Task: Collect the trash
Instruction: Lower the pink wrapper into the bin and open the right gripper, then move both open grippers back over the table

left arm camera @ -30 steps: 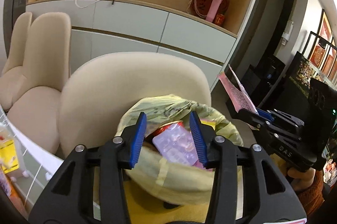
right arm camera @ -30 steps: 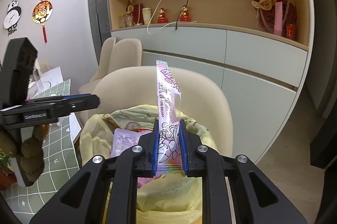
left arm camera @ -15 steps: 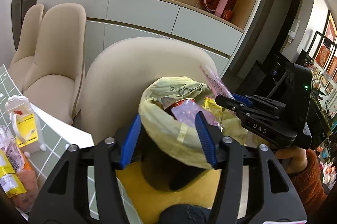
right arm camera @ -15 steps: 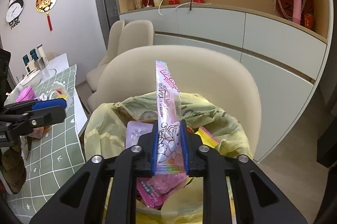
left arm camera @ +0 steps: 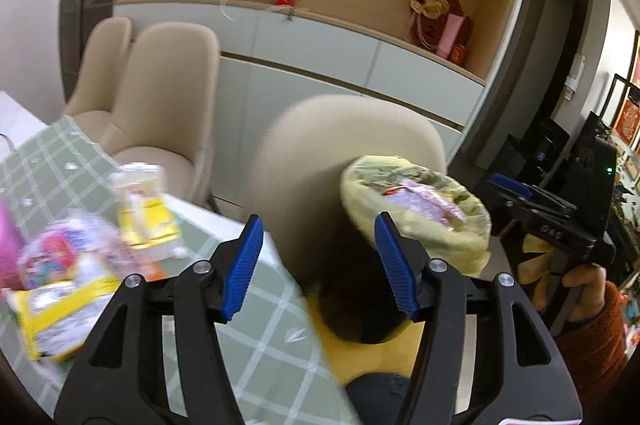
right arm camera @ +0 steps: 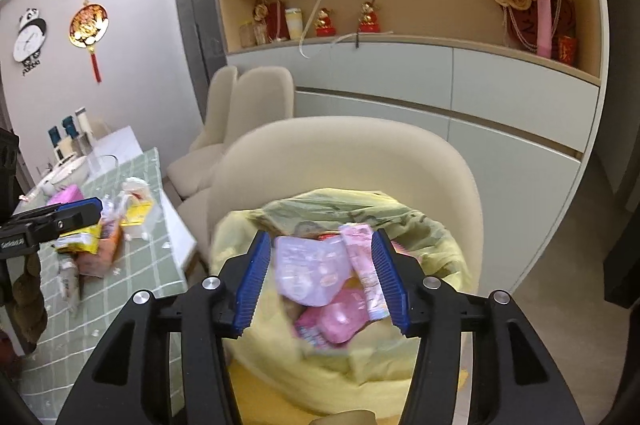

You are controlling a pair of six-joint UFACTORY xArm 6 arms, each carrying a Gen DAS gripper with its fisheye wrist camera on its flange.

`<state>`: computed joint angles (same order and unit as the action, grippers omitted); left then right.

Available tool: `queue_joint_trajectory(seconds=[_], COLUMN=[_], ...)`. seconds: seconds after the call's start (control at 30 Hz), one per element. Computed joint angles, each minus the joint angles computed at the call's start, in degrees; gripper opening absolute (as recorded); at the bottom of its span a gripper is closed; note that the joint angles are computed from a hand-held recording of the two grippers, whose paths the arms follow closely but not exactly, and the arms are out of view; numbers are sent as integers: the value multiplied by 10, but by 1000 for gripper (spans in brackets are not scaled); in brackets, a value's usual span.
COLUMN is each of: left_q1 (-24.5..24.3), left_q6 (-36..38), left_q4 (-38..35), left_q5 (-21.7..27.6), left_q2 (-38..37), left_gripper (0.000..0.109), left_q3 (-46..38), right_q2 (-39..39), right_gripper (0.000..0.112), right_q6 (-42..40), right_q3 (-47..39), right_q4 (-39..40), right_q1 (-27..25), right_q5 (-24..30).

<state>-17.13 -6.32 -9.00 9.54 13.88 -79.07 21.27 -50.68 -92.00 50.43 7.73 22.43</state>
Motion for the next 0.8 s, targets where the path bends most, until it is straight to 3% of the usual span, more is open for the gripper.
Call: queue_joint_trajectory(seconds=[0.2,0.37,0.63,0.8], left_q1=[63,136,193,200], left_q6=[-49,-118,-35,3], left_q4=[86,143,42,-3], left_q5=[-38,-56,-63,-59], left_q2=[-106,-169,-224,-236], left_gripper=[59,60,60,60], left_q3=[141,229,316,328], right_q2=[-52,-67,-55,-49], right_gripper=[60,60,60,60], right_q6=[-55,-64,-58,-119], right_q3=[73,108,114,95], right_q4=[40,-19,-37,14], right_q1=[46,88,145,174], right_q5=[-35,-4,24,69])
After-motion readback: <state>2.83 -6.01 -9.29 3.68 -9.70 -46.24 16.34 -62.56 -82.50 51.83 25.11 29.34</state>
